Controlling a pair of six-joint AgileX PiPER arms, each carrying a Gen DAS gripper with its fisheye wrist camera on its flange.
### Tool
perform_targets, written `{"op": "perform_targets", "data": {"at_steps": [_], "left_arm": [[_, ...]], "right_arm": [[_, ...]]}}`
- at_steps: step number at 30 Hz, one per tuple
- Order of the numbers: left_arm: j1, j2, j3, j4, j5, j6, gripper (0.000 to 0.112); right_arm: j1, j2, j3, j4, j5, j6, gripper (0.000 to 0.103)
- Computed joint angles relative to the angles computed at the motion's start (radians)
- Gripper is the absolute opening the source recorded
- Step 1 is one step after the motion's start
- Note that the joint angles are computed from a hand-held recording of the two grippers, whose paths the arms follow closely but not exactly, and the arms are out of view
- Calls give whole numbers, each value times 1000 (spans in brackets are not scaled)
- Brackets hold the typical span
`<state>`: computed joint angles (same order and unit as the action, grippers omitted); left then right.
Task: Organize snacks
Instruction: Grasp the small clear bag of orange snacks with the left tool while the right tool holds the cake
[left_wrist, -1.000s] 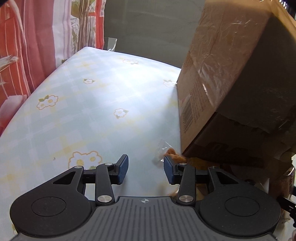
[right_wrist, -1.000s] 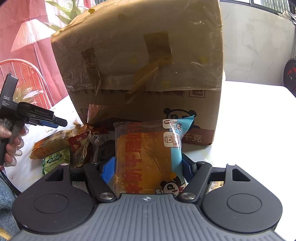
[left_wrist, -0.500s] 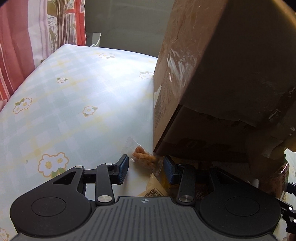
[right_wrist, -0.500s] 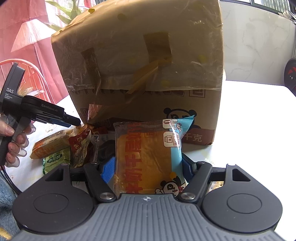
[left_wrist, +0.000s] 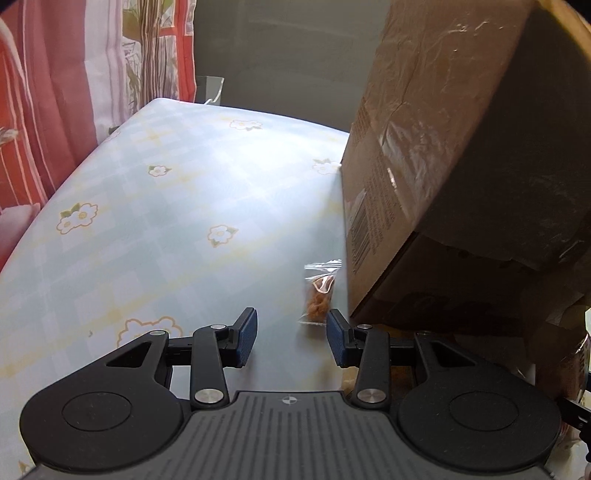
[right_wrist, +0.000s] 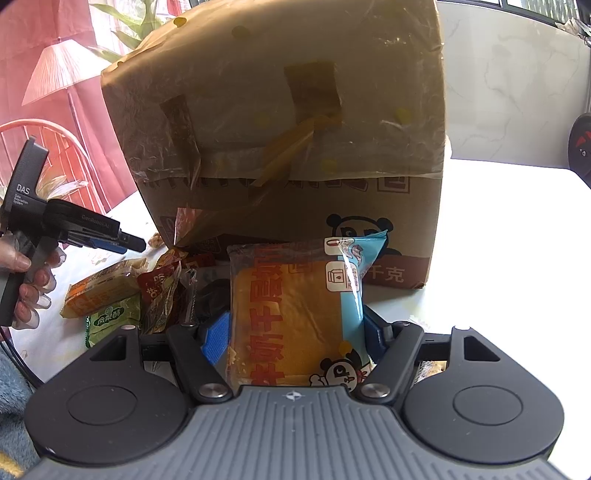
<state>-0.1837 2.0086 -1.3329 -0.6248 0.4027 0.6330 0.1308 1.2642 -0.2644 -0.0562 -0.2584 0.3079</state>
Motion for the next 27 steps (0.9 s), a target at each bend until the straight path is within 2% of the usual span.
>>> {"op": "perform_targets", "data": {"at_steps": [5,7,13,16,19,23,27], "left_arm": [[-48,23,-16,48,-46,1,43],[-53,42,-35,52,-47,-6,30],[-67,69,-45,86,-71,-42,23],[-56,56,-21,35,-82,36,20],[-60,37,5,114,-110,-38,19],[-29,-8,56,-8,-131,54,19],[-6,-96,144,-177,-133,195,19]], "right_arm": [[-4,2,1,-15,-4,11,72],[-4,3,2,-15,-5,11,72],[1,5,-2,1,0,-6,72],[1,7,-3,2,-2,-6,72],[3,8,-5,6,-1,-9,72],[-12,2,-4,-65,2,61,72],[-57,-29,9,-273,-14,256,72]]}}
